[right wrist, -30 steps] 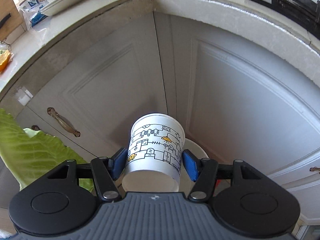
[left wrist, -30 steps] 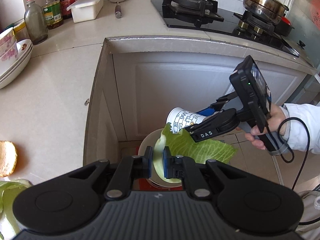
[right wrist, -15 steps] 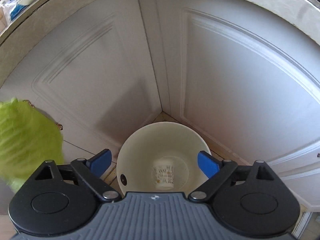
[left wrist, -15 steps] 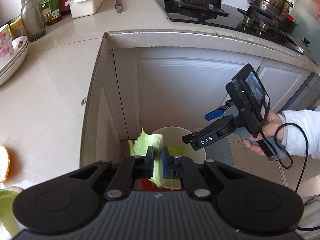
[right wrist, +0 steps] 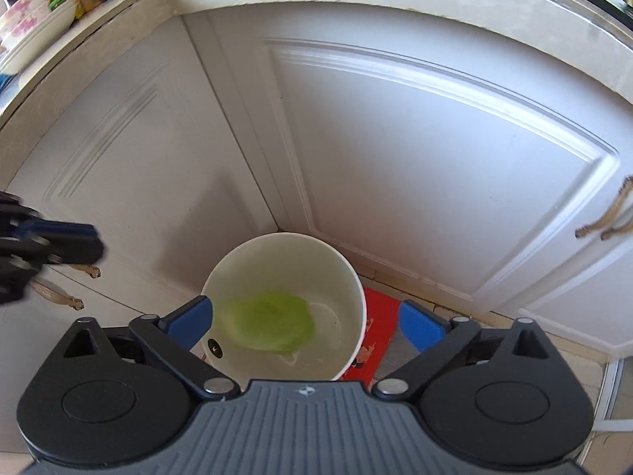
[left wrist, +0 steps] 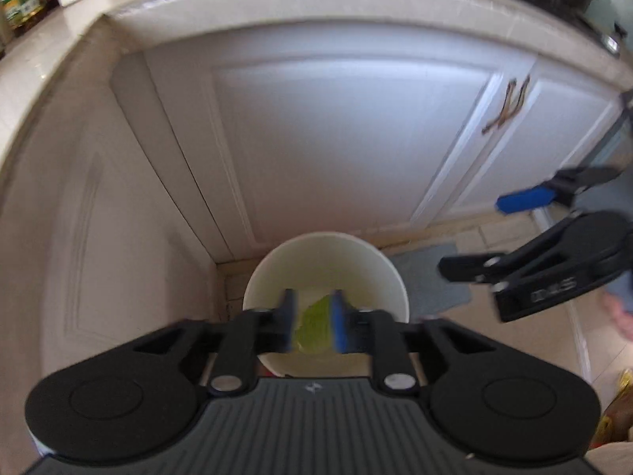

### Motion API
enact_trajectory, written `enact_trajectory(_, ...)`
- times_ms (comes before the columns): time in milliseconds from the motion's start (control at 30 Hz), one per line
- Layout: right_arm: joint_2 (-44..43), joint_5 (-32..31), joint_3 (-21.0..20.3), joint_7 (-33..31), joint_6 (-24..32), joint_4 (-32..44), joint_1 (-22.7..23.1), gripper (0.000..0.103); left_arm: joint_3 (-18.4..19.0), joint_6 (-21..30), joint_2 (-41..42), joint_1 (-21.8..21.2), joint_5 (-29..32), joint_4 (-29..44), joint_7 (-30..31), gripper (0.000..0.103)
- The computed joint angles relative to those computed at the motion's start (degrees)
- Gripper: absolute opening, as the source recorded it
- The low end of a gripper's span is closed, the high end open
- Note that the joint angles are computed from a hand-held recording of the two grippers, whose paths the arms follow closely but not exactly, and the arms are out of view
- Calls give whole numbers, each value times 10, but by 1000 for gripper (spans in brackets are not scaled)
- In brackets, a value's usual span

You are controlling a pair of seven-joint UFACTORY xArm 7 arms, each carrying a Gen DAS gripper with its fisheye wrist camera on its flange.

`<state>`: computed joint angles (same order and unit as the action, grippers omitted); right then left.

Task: Collect trash
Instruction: 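Carry the cabbage leaf and cup to the white bin and release both, then return both tools to the counter above the remaining scraps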

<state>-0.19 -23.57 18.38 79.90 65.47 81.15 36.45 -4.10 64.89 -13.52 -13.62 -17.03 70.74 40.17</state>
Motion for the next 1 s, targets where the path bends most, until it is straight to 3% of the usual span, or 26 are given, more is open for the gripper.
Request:
enact_trajectory(33,-4,2,0,4,2,-4,1,103,-4,-16,-6,-2,3,-15,4,57)
enact_trajectory(67,-8,3,1,6,1,-7,1,103,-5,-34,-15,-5,2,-31,10,66)
enact_trajectory(133,-17,2,4,8,1,-13,0,103,-5,-53,-23,-10,-1,-48,24,73)
enact_trajectory(300,-25,4,6,-3,-14,-20,-8,103,-6,-66,-28,-13,4,-56,5,78)
enact_trajectory(467,2,-16,11,-37,31,37,-3,103,0,-75,-40,-10,4,-54,-17,79)
enact_trajectory(700,84,-113,0,-116,157,214,62,103,19,-83,-92,-1,3,-42,-40,80)
enact_trajectory(833,131,-152,-22,-168,173,317,105,103,40,-71,-119,15,6,-25,-45,82)
enact_trajectory(1000,233,-175,-46,-286,164,494,157,103,71,-51,-145,50,21,2,-59,85)
